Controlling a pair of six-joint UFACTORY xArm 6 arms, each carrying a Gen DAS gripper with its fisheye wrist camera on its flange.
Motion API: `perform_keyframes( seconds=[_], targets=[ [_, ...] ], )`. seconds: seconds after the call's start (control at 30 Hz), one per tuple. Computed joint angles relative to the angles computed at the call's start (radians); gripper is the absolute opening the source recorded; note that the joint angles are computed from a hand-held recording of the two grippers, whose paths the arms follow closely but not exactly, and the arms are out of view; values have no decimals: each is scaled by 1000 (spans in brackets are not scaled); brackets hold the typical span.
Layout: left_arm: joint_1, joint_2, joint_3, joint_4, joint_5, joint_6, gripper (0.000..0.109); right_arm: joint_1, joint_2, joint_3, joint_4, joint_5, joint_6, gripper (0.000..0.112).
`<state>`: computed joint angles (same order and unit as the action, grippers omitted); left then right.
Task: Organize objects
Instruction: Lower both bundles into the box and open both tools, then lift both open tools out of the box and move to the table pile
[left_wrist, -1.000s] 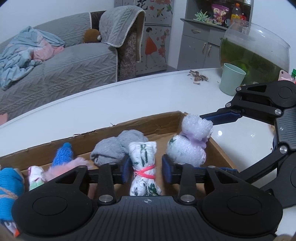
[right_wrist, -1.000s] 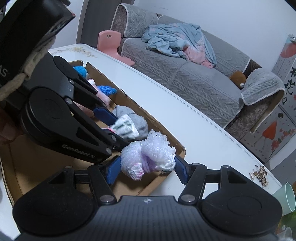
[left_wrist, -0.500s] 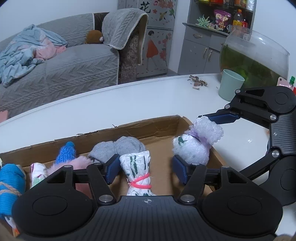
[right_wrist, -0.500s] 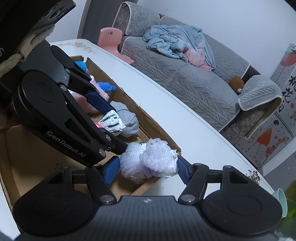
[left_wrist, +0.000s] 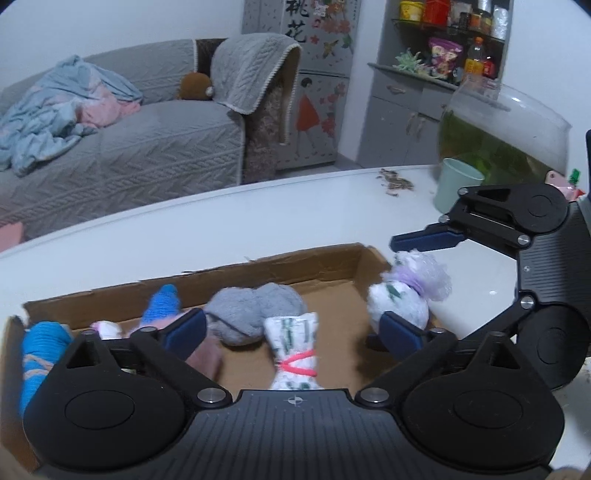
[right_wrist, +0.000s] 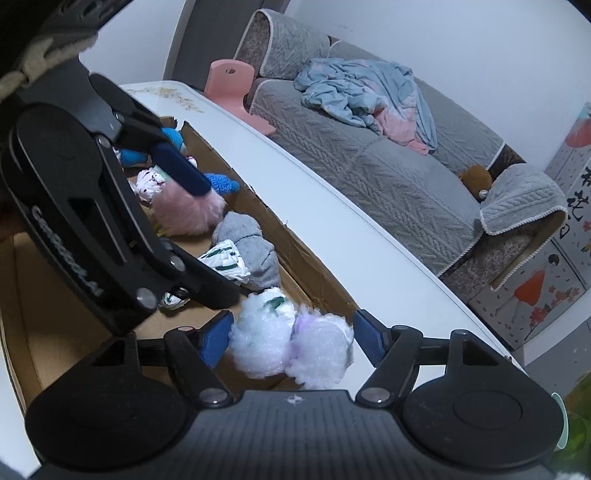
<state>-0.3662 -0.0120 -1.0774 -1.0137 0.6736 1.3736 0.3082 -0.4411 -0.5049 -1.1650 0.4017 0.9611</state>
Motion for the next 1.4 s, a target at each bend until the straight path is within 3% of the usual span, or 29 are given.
perform_keyframes(
  seconds=[0.2,0.43,0.6,0.7,0.9,1.1,1.23,1.33,1.4],
  targets=[
    [-27,-31,39,24,-95,22,102,13,8,-13,-14,9,7,67],
    [0,-89,82,95,-50,53,102,26,-10,-4,10,24,-12,68],
    [-20,-129,152,165,-110,90,101,17,-18,3,-11,25,28,68],
    [-54,-133,196,207,-219,93,95,14,-36,15,-8,21,32,68],
    [-60,-115,200,273,-290,39,79,7,-41,22,-8,13,45,69],
    [-48,-78,156,262,-235,6,66,10,-18,21,16,8,24,69],
    [-58,-41,116,226,-195,-19,52,16,-28,26,30,15,10,69],
    [-63,-46,114,194,-164,-6,56,18,-39,29,43,20,-2,72],
    [-68,-68,129,173,-164,24,69,19,-41,29,61,19,-22,73]
  ],
)
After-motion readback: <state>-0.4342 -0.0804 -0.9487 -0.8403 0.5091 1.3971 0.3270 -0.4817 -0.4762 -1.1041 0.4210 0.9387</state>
